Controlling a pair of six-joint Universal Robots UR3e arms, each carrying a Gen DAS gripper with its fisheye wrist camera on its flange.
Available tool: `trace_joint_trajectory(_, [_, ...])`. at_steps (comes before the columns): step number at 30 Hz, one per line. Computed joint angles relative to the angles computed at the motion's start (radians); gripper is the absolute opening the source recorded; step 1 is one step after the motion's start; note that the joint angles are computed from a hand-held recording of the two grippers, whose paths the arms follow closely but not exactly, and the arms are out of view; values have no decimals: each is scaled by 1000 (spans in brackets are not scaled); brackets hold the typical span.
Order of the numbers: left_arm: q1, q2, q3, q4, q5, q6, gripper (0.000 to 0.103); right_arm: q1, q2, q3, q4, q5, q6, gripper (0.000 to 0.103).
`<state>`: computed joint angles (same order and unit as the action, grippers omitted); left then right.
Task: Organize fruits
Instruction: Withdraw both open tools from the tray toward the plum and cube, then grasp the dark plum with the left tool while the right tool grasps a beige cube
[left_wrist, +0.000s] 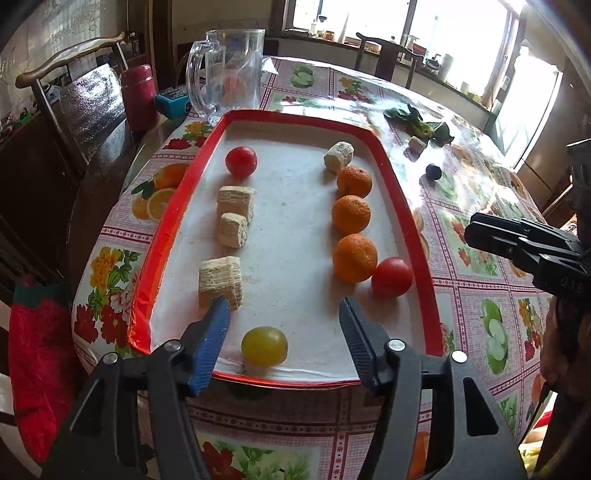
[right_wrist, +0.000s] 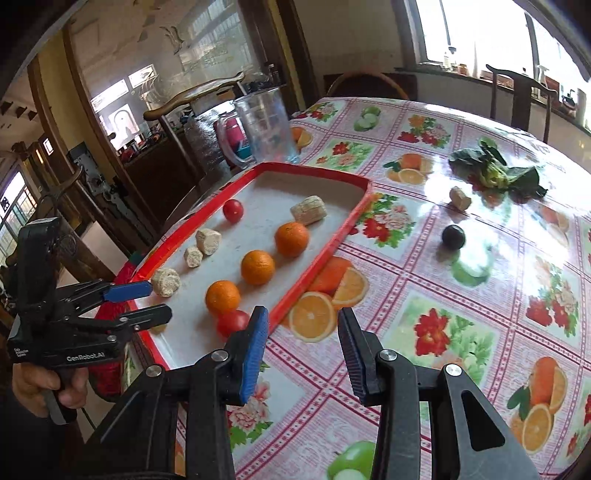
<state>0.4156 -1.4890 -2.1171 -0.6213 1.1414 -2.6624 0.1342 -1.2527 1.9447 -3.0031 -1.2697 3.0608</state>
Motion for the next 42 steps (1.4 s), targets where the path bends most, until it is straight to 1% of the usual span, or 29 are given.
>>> trace_joint_trajectory(5, [-58, -19, 65, -12, -14, -30, 60, -103, -35, 54, -13, 21, -5, 42])
trace_joint_trajectory(9, [-130, -58, 130, -13, -18, -63, 60, -161, -38, 52, -6, 29, -17, 42])
trace_joint_trajectory(15, [-255, -151, 246, -4, -2, -110, 60, -215, -4, -11, 39, 26, -48, 42])
trace_joint_trajectory(21, [-348, -265, 380, -4, 6, -167, 60, -251, 37, -81, 71, 30, -69, 42])
trace_joint_trajectory(27, [-446, -438, 582, -38, 25, -218, 60, -298, 105, -206, 136, 52, -72, 42])
trace_joint_trajectory(33, [-545, -658, 863, -99, 92, -276, 60, -324, 205, -383, 224, 82, -71, 42])
trace_joint_trajectory(36, [-576, -767, 1012, -150, 117, -302, 60, -311, 275, -500, 272, 75, -83, 42])
trace_joint_trajectory(39, [-591, -858, 1133, -177, 117, -335, 60, -301, 351, -626, 330, 74, -98, 40])
trace_joint_trajectory(42, [-596, -947, 1260, -212, 117, -371, 60, -309, 396, -698, 350, 81, -77, 40])
